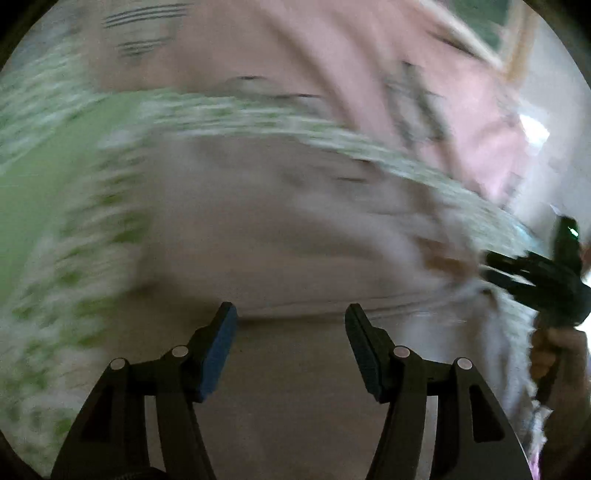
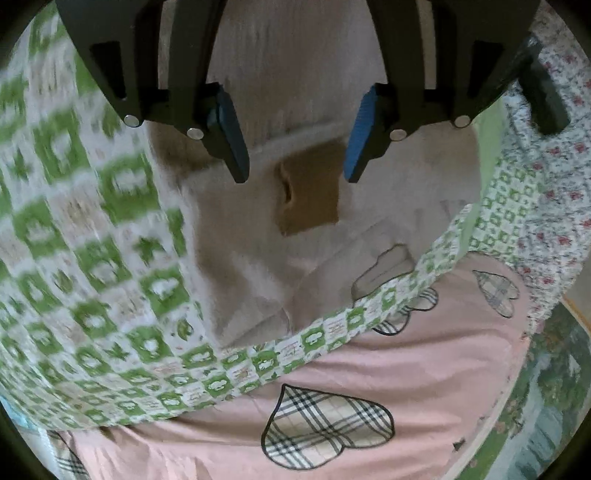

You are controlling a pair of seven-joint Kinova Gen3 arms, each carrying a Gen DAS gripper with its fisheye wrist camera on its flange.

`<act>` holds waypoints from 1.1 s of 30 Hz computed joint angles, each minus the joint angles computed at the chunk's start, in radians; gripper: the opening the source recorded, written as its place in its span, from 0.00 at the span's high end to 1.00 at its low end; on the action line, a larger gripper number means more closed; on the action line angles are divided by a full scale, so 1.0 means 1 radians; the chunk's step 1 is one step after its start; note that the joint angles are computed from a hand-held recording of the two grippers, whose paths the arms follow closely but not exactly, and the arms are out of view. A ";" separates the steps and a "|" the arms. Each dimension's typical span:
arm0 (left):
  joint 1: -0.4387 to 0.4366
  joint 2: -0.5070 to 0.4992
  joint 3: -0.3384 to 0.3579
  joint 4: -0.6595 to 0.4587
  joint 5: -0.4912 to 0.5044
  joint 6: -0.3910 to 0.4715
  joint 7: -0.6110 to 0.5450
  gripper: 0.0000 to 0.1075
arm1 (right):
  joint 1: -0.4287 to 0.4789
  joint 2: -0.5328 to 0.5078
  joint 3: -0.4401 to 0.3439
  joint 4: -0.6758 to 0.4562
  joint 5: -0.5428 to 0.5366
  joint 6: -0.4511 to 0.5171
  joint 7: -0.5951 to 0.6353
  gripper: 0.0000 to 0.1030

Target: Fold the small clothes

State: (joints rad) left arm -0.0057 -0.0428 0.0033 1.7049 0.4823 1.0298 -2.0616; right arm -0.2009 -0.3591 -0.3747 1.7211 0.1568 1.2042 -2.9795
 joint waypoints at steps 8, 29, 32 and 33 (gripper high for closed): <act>-0.046 0.125 0.005 -0.088 -0.167 -0.005 0.143 0.45 | -0.060 0.112 0.101 0.000 -0.065 -0.085 0.153 0.90; -0.015 0.128 0.024 -0.055 -0.249 -0.190 0.376 0.68 | 0.013 0.019 0.011 0.005 0.022 -0.008 0.062 0.94; -0.022 0.124 0.023 -0.048 -0.238 -0.186 0.378 0.67 | 0.006 0.015 0.008 0.006 0.037 -0.019 0.057 0.94; -0.025 0.121 0.022 -0.043 -0.235 -0.187 0.373 0.67 | 0.005 0.011 0.005 0.008 0.044 -0.022 0.055 0.94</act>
State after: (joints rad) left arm -0.0303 0.0779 0.0256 1.6614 0.2473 0.8426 -1.6884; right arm -0.1954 -0.3483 -0.3700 1.7291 0.2013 1.1827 -2.9243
